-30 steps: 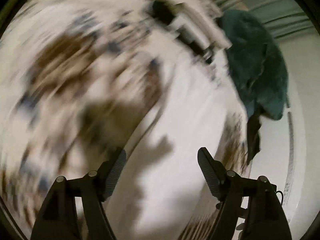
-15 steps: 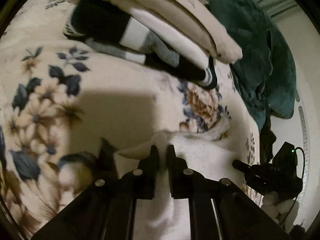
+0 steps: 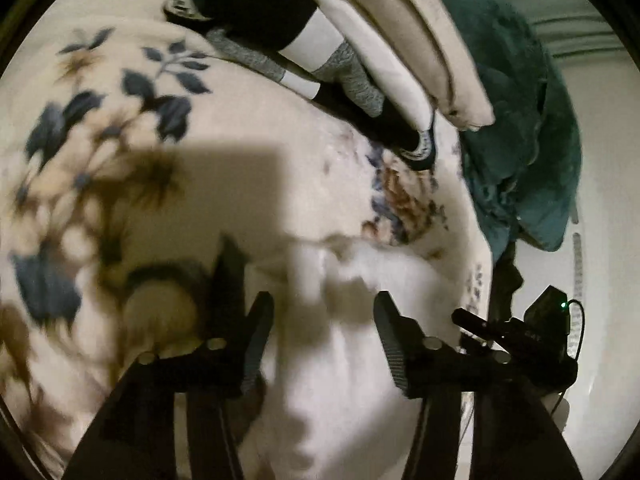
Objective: Fold small clothes
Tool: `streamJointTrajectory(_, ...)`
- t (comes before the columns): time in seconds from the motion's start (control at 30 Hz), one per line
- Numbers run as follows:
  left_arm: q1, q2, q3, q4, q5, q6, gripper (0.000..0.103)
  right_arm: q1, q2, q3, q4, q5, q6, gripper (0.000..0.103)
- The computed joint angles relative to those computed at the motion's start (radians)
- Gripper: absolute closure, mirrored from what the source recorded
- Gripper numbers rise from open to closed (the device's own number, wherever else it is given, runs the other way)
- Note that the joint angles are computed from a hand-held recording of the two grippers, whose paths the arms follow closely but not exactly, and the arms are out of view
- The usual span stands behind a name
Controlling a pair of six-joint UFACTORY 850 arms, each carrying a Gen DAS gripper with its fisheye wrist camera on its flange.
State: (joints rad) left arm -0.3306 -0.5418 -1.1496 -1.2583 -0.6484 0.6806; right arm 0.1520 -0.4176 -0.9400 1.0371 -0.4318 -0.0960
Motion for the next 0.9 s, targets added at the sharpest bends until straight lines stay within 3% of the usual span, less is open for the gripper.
streamJointTrajectory(0.03, -0.003, 0.009, 0.013, 0.003, 0.000, 0.000, 0.053, 0.000, 0.020, 0.018, 0.020, -0.002, -0.021, 0.050)
streamJointTrajectory(0.2, -0.069, 0.001, 0.025, 0.235, 0.089, -0.120, 0.051, 0.029, 0.079, 0.100, 0.091, -0.027, -0.114, 0.050)
streamJointTrajectory(0.27, -0.061, -0.015, 0.030, 0.189, 0.086, -0.097, 0.050, 0.047, 0.069, 0.103, -0.015, 0.003, -0.039, 0.045)
streamJointTrajectory(0.33, -0.048, -0.001, 0.036, 0.145, 0.067, -0.072, 0.051, 0.040, 0.057, 0.108, 0.004, -0.003, -0.044, 0.041)
streamJointTrajectory(0.5, -0.034, 0.177, 0.164, 0.048, 0.044, 0.028, 0.049, 0.047, 0.191, 0.183, 0.013, -0.016, -0.064, 0.039)
streamJointTrajectory(0.57, -0.033, 0.276, 0.246, 0.049, 0.020, 0.017, 0.037, 0.056, 0.284, 0.260, 0.061, -0.053, -0.096, 0.039)
streamJointTrajectory(0.63, -0.041, 0.388, 0.340, 0.087, 0.017, -0.044, 0.032, 0.070, 0.371, 0.337, 0.092, -0.091, -0.109, 0.038)
streamJointTrajectory(0.73, -0.049, 0.532, 0.486, 0.172, -0.010, -0.171, 0.032, 0.134, 0.522, 0.481, 0.115, -0.145, -0.061, 0.036)
streamJointTrajectory(0.9, -0.059, 0.696, 0.727, 0.241, -0.044, -0.323, 0.032, 0.323, 0.734, 0.736, 0.246, -0.180, 0.052, 0.036)
